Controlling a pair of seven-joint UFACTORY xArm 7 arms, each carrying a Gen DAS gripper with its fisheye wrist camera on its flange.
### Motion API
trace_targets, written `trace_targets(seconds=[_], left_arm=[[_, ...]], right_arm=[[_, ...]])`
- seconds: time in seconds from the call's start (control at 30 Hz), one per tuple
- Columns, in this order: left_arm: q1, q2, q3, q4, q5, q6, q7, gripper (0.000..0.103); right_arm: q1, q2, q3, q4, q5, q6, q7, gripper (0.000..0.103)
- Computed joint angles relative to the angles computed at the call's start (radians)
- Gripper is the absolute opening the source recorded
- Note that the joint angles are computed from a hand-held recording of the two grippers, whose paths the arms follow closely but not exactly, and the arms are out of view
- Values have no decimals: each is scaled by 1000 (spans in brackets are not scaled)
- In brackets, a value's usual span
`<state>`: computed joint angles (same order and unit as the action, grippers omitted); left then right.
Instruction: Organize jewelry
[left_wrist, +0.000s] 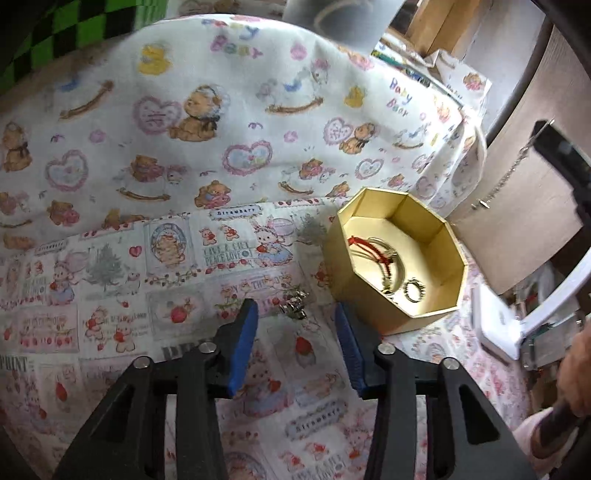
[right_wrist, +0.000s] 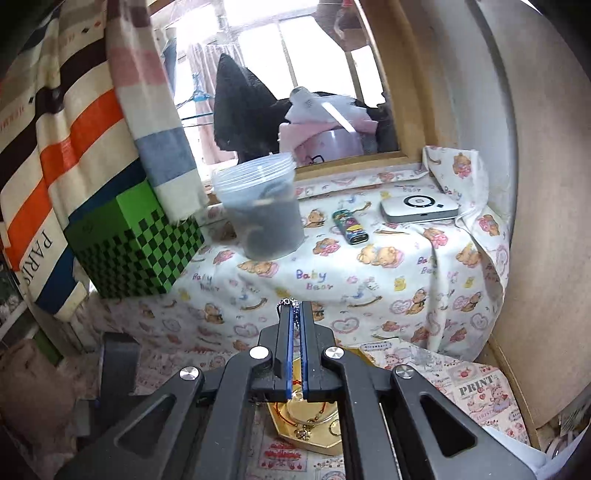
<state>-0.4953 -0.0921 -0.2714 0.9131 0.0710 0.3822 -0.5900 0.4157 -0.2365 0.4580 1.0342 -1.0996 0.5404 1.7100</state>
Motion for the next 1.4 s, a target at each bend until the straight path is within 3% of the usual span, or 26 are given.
trace_targets(seconds=[0.1, 0.23, 0.53, 0.83, 1.03, 1.2, 1.3, 1.4], left_arm=[[15, 33, -17, 33, 125, 30, -114, 29], [2, 62, 0, 43, 73, 13, -96, 15], [4, -13, 0, -3, 118, 13, -142, 14], [25, -157, -28, -11, 92, -2, -79, 15], [40, -82, -67, 98, 142, 33, -93, 15], [0, 20, -38, 152, 89, 28, -48, 15], [-24, 70, -23, 162, 28, 1, -3, 15], [-43, 103, -20, 181, 88, 12, -29, 15]], right_arm=[[2, 7, -6, 2, 11, -7, -15, 3], [8, 19, -9, 10, 17, -6, -25, 3], [18, 19, -20, 6, 39, -2, -38, 3], [-11, -32, -4, -19, 49, -17, -29, 3], [-28, -30, -14, -32, 138, -26, -78, 3], [-33, 15, -45, -43, 238, -84, -142, 3], [-21, 56, -64, -35, 312, -63, -202, 3], [-2, 86, -87, -27, 376, -35, -252, 3]])
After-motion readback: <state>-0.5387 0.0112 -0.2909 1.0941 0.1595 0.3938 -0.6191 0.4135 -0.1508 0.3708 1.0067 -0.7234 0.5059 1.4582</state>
